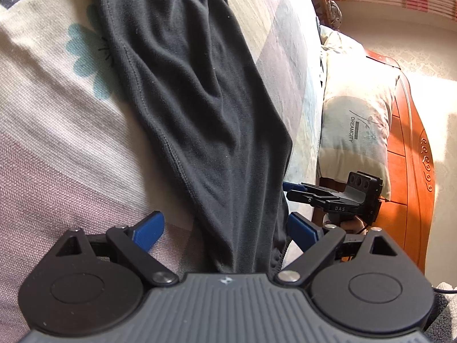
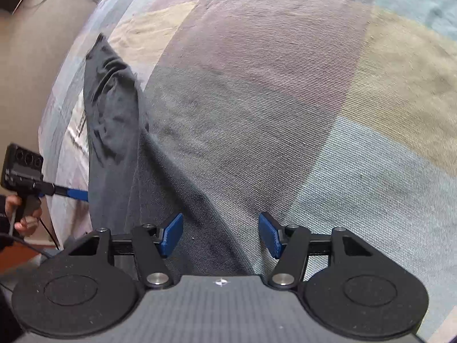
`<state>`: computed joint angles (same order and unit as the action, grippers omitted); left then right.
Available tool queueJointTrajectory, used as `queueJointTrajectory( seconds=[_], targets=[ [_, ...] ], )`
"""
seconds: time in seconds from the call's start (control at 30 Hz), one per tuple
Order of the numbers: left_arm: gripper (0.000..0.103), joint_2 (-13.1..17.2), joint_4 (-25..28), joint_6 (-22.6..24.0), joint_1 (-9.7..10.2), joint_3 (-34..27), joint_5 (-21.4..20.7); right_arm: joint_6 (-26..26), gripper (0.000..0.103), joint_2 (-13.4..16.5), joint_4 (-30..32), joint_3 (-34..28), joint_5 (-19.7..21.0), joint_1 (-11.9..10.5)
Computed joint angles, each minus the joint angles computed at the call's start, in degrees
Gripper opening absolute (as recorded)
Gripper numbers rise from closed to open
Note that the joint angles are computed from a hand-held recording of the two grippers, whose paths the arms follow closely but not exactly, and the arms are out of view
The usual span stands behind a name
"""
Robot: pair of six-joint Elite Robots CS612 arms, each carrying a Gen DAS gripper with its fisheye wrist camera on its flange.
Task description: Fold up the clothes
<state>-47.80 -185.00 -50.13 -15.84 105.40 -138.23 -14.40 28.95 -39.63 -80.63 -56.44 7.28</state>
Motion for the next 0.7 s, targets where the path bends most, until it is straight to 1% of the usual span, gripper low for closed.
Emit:
queueJointTrajectory(
  seconds=[0.03,0.1,0.17,0.2,0.27,0.3,0.37,0.5,0.53,0.6,0.63,0.67,0.7],
  targets=[
    [0.093,-0.1,0.8,0.7,-0.07,-0.2,0.1,-0.4,0.064,-0.2,0.2,0.3,-0.3,0.2],
    [0.093,-0.4,2.5,2.3,-0.16,-0.6,0.2,-2.7,0.06,-0.7,2.2,0.7,-0.8,0.1],
    [0.093,-0.5,3.6,3.3,-0.27,-1.0,0.3,-5.2,0.051,-1.2,4.5,1.0,-1.4,0.1],
    [0.093,-0.5,3.9,3.4,-0.31,-1.1,0.2,-5.0,0.048,-1.1,5.4,0.9,-0.9,-0.3],
    [0.093,-0.4,4.5,3.5,-0.45,-1.2,0.1,-3.1,0.041,-0.4,6.9,0.0,1.6,-1.3],
    [0.093,-0.4,4.9,3.5,-0.57,-1.2,0.1,-2.6,0.039,-0.1,7.1,-0.1,2.7,-1.6],
    [0.093,-0.3,5.0,3.8,-0.81,-1.2,0.1,-2.6,0.04,0.0,7.8,0.8,5.1,-2.0],
    [0.093,-0.2,5.1,4.4,-1.27,-1.3,0.4,-7.4,0.039,-1.9,10.3,6.5,9.2,-1.8],
    [0.093,-0.3,5.3,4.6,-1.31,-1.3,0.5,-8.6,0.039,-2.3,11.0,7.6,9.9,-1.7],
    [0.093,-0.4,5.6,4.9,-1.31,-1.2,0.6,-9.5,0.039,-2.3,12.0,7.5,10.4,-1.8],
    [0.093,-0.4,5.6,4.8,-1.28,-1.2,0.6,-10.0,0.037,-2.3,12.9,7.2,10.2,-1.9],
    [0.093,-0.4,5.5,4.7,-1.25,-1.0,0.6,-10.7,0.03,-2.1,14.5,6.6,9.7,-2.1],
    [0.093,-0.4,5.3,4.4,-1.27,-1.0,0.7,-9.8,0.024,-1.6,14.9,5.4,9.1,-2.4]
  ],
)
